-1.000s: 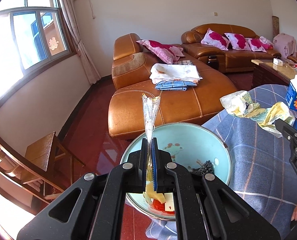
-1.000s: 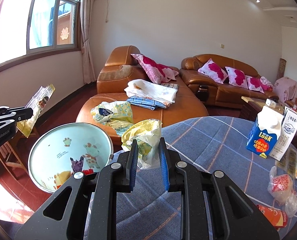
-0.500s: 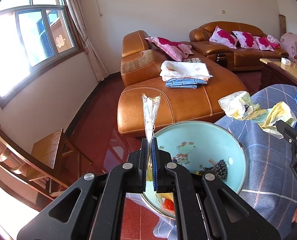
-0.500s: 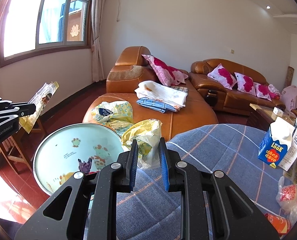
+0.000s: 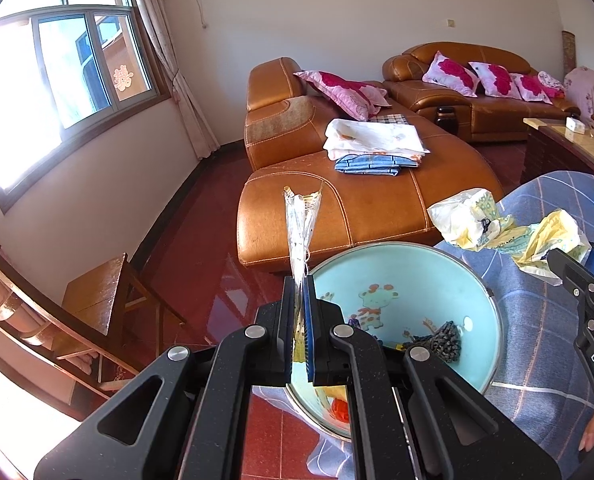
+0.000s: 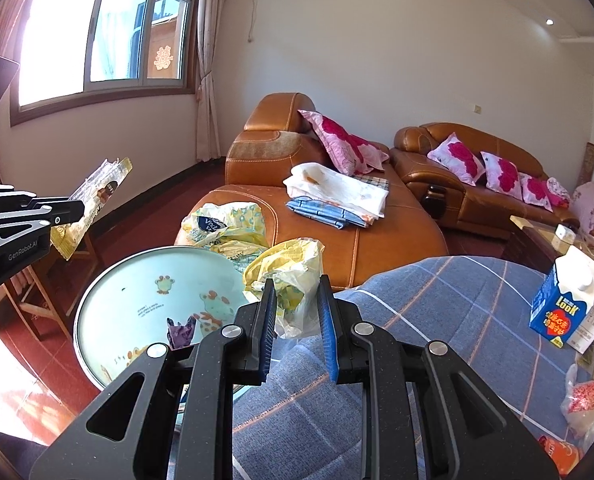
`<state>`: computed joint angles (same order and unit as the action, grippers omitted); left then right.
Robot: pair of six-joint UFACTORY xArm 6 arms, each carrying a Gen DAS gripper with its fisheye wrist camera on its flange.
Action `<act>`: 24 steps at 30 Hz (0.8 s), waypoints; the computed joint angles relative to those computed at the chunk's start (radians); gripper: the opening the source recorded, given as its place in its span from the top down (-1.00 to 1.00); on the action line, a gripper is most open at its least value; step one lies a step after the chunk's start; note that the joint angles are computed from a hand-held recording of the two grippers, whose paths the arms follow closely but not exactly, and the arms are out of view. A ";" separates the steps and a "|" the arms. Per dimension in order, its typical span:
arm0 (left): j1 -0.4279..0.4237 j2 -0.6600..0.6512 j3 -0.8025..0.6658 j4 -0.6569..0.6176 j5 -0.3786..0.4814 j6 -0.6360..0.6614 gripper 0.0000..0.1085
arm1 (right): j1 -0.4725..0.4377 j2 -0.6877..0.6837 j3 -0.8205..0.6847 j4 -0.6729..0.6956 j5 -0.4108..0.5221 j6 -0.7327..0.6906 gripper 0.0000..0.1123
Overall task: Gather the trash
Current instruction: 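Carry the clear packet and yellow wrapper over the teal bucket with both tools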
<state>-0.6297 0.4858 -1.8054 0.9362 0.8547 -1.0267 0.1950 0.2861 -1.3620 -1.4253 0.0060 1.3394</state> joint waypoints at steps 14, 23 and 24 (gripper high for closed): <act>0.005 0.005 -0.005 -0.011 0.000 0.017 0.92 | 0.000 0.000 0.002 0.002 -0.005 -0.008 0.62; 0.007 0.008 -0.004 -0.016 -0.004 0.021 0.92 | 0.007 0.002 0.004 0.027 -0.001 -0.037 0.62; 0.007 0.009 -0.005 -0.018 -0.005 0.021 0.92 | 0.009 0.002 0.004 0.029 -0.001 -0.041 0.62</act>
<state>-0.6229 0.4948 -1.8106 0.9181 0.8495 -1.0057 0.2035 0.2886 -1.3583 -1.3963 0.0054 1.2988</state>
